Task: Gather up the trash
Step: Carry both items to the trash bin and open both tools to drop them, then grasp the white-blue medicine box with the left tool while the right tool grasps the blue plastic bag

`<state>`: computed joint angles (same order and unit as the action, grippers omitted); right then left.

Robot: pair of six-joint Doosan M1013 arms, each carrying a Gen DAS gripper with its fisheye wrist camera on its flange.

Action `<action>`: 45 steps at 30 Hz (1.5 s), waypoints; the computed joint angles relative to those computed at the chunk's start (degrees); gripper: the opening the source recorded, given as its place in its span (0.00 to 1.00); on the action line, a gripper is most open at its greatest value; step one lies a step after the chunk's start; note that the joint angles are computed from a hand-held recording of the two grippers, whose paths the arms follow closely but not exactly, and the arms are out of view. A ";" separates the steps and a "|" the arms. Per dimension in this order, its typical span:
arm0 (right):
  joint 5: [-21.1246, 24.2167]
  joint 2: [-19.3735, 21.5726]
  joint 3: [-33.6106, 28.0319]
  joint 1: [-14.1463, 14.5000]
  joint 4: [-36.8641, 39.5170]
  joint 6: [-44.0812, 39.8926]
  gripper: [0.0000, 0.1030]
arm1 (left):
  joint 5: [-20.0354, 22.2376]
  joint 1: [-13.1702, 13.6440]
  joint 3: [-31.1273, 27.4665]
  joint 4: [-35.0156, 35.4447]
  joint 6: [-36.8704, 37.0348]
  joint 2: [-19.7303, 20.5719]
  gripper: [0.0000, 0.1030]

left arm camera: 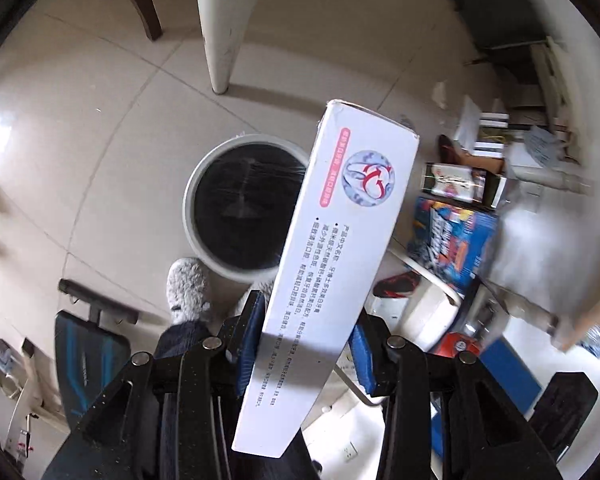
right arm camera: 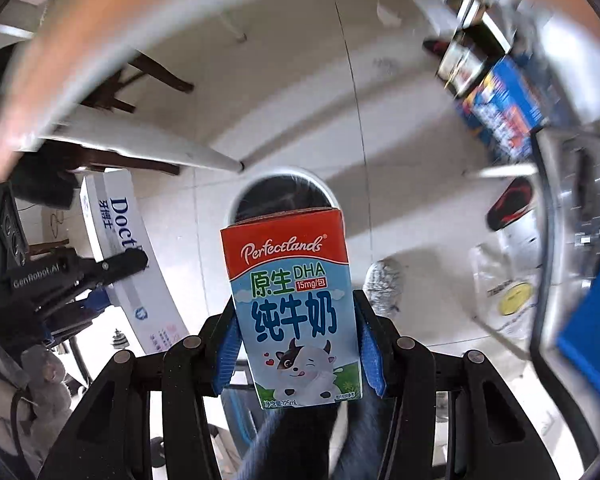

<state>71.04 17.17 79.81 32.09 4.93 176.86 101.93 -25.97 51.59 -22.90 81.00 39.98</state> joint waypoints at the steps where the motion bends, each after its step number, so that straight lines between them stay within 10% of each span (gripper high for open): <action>1: -2.33 0.38 1.67 -0.37 0.70 -0.73 0.51 | -0.95 -0.05 0.98 -0.25 0.59 0.35 0.36; 4: -10.70 2.63 7.08 -1.40 2.98 -4.40 0.52 | -2.77 -0.67 3.59 2.24 5.56 2.36 0.37; 9: -21.77 6.31 13.06 -3.89 11.72 -14.31 0.55 | -9.80 -0.88 8.12 8.74 12.07 3.07 0.84; 13: -27.36 8.30 15.67 -4.39 16.37 -20.34 0.92 | -12.30 -0.42 9.87 11.37 12.10 3.21 1.00; 28: -4.65 11.77 5.48 -1.85 1.28 -16.19 1.00 | -16.78 -3.09 13.04 26.87 15.11 -3.91 1.00; 45: 14.33 6.91 -10.43 3.05 -5.00 -8.89 1.00 | -4.98 -2.26 4.94 26.27 19.79 -11.45 1.00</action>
<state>85.37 24.08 69.38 35.14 -0.07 167.97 96.96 -28.22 56.53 3.37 100.78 28.52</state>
